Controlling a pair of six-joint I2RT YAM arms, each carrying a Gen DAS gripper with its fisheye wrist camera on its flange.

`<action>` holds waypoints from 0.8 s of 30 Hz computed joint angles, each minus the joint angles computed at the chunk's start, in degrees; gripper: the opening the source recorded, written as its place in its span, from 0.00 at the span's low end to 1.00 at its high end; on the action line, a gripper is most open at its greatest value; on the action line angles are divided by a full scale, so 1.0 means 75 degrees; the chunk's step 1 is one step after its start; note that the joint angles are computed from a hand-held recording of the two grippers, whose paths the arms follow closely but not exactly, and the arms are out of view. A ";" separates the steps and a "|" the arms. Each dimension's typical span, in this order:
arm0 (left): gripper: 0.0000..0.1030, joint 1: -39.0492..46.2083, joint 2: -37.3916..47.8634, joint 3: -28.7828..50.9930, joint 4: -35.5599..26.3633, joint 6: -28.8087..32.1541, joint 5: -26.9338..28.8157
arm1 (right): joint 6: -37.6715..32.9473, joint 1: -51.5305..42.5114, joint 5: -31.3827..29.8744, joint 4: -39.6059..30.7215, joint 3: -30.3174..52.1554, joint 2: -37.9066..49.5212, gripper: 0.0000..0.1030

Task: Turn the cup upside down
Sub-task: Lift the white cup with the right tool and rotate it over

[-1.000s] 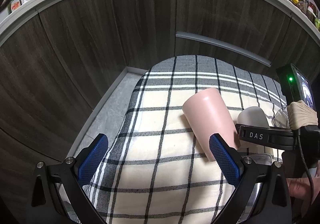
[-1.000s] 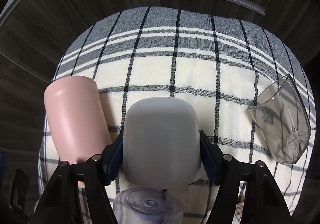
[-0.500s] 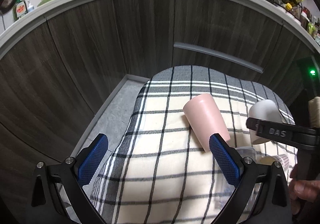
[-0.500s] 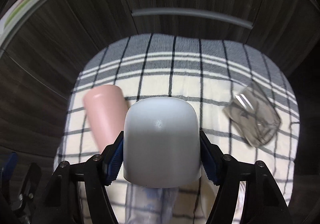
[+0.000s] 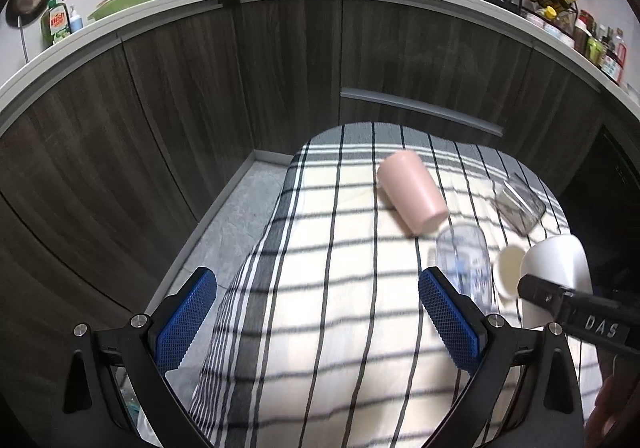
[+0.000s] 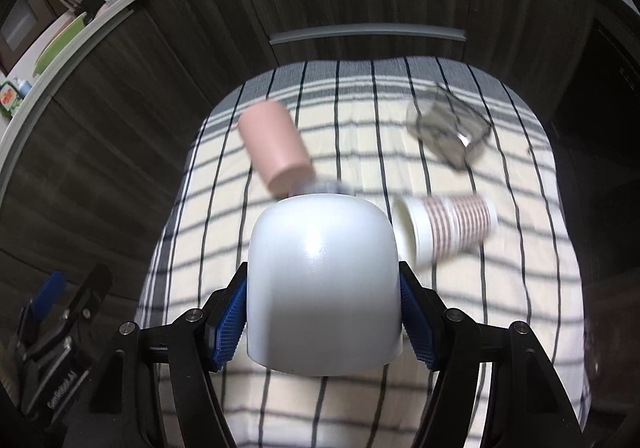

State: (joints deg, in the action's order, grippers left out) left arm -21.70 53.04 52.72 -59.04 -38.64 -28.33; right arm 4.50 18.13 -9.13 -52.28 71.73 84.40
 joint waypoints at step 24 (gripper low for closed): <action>1.00 -0.2487 -0.0918 -0.1524 -0.1299 -0.2443 -0.0501 | 0.0920 -0.0161 -0.0145 0.1477 -0.4057 -0.1446 0.66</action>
State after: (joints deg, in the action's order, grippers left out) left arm -40.35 46.15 41.28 -68.78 -56.96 -32.08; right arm 11.40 16.92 -10.21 -41.20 41.30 73.55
